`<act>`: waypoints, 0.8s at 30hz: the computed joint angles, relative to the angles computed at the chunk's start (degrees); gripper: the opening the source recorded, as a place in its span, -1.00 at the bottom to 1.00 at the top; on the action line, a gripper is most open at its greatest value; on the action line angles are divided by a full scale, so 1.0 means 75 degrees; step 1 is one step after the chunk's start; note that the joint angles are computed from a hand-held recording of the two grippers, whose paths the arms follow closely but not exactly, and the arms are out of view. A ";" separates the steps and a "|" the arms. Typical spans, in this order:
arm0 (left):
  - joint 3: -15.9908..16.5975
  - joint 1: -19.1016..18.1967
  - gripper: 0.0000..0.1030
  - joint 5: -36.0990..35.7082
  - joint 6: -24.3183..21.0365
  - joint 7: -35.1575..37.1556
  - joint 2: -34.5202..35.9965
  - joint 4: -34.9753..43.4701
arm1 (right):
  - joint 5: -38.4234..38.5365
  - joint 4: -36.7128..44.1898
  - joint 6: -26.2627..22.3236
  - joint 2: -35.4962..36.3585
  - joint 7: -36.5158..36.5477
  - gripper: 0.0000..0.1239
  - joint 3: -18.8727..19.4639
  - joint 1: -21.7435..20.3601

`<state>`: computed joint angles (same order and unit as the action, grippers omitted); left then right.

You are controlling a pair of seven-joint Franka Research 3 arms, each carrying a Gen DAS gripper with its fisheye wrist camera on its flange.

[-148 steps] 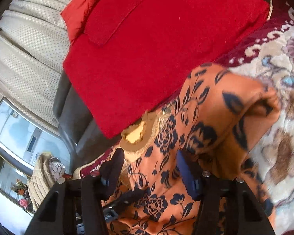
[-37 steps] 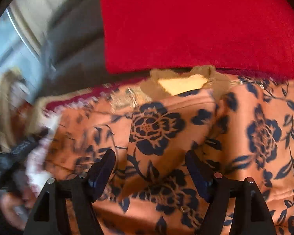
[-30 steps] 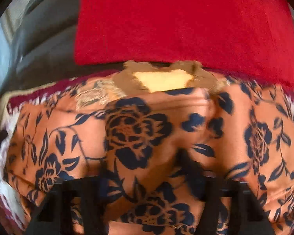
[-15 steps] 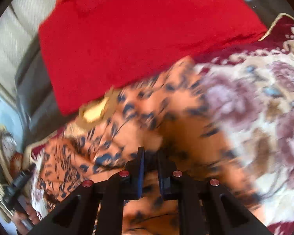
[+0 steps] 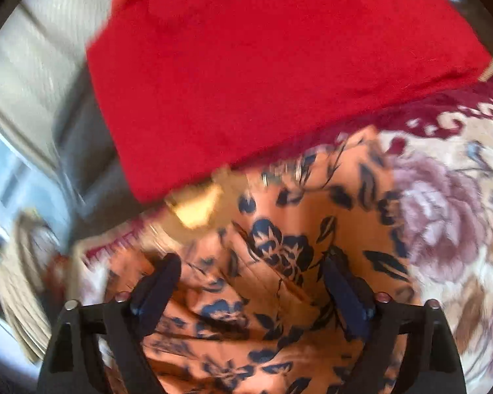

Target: Fold small clothes

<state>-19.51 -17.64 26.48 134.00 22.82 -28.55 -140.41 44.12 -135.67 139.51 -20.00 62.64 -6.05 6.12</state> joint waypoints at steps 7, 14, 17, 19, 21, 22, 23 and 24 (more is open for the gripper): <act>0.0001 0.0162 0.42 0.0158 0.0348 -0.0401 -0.0610 -0.0377 | -0.2276 -0.0187 -0.0159 -0.0531 0.0498 -0.79 0.0803 0.0118; -0.0150 0.0207 0.42 0.0348 0.0400 -0.0256 -0.0489 -0.0256 | -0.2063 -0.0713 0.1632 -0.1758 0.0688 -0.81 0.0585 0.0155; -0.0038 -0.0014 0.43 -0.0018 -0.0031 0.0169 0.0019 -0.0026 | -0.2236 -0.0628 0.1549 -0.0994 0.1102 -0.74 0.0432 -0.0058; -0.0034 -0.0045 0.44 -0.0019 -0.0024 0.0180 0.0054 -0.0043 | -0.2739 -0.0698 0.1392 -0.0530 0.1856 -0.72 0.0576 -0.0513; -0.0027 -0.0060 0.44 -0.0008 -0.0020 0.0155 -0.0050 -0.0039 | -0.1462 -0.0733 0.0956 -0.0324 0.1637 -0.63 -0.0163 -0.0155; -0.0084 0.0002 0.44 0.0120 0.0024 0.0020 -0.0155 -0.0080 | -0.1041 -0.0807 0.0951 -0.0448 0.1435 -0.62 -0.0345 -0.0058; -0.0171 0.0086 0.44 0.0287 0.0063 -0.0163 -0.0252 -0.0101 | -0.1037 -0.0791 0.0862 -0.0530 0.1459 -0.58 -0.0301 -0.0140; -0.0180 0.0099 0.44 0.0353 0.0122 -0.0225 -0.0304 -0.0117 | -0.1117 -0.0768 0.0884 -0.0619 0.1485 -0.56 -0.0231 -0.0240</act>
